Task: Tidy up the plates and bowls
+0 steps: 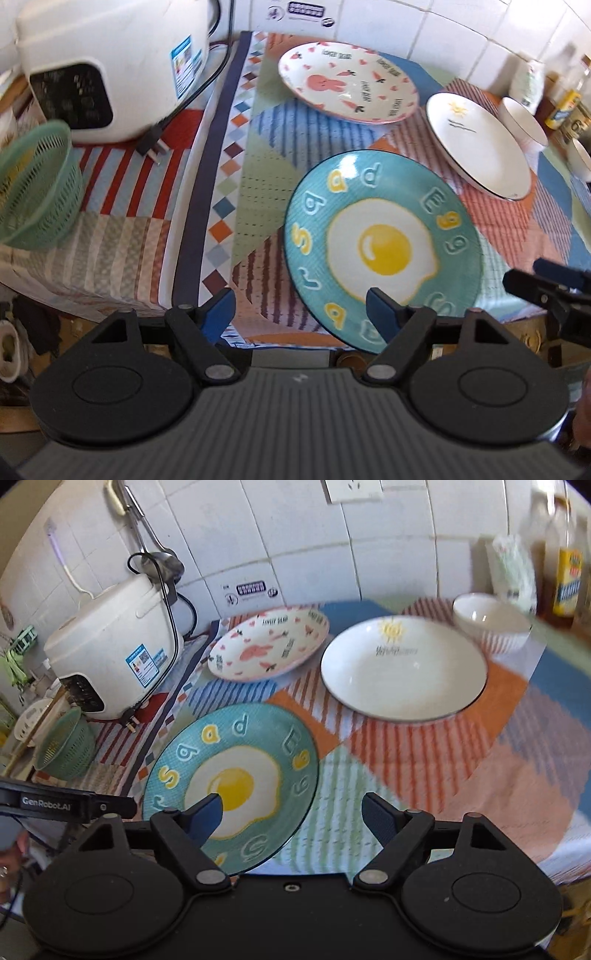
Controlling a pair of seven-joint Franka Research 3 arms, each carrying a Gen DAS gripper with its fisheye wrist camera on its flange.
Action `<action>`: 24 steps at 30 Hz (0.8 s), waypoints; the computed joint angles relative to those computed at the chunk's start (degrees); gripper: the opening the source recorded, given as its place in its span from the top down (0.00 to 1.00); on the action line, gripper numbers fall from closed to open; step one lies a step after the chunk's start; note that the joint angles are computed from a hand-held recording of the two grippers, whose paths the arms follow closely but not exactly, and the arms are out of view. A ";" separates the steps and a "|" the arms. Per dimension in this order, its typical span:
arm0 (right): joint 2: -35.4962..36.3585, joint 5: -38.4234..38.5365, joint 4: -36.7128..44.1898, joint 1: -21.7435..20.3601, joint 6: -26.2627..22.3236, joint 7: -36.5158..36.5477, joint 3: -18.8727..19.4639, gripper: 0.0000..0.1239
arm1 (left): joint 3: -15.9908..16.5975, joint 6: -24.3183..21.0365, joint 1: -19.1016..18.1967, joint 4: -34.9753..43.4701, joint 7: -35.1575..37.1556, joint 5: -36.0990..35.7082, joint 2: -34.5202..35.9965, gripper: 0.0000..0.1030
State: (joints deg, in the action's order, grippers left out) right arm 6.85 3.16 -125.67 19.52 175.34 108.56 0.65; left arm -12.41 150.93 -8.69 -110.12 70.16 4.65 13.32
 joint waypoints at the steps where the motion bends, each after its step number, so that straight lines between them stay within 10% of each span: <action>1: 0.78 2.18 0.39 -0.82 0.26 -1.79 1.25 0.31 | 0.59 1.44 -0.34 -0.46 -1.18 1.33 0.38 0.26; 9: 7.26 14.97 4.93 -3.56 0.58 -15.13 5.68 0.46 | -0.70 11.73 1.91 -2.45 -0.29 4.36 3.55 0.28; 14: 9.63 18.40 7.78 -4.83 -2.64 -16.87 6.10 0.81 | -1.85 11.47 2.71 -1.25 3.41 1.11 5.07 0.35; 21: 10.04 28.71 9.07 -8.51 -4.70 -25.25 9.99 0.84 | -4.02 4.97 4.53 2.32 9.92 -4.47 7.10 0.75; 24: 10.36 29.22 9.71 -7.37 -5.22 -25.63 8.78 0.84 | -4.34 4.42 4.82 2.69 11.71 -7.02 7.49 0.77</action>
State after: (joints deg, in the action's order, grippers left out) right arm 17.21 32.38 -115.97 12.16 170.12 82.93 9.43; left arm -16.75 155.35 -3.86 -107.43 81.87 -2.37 20.80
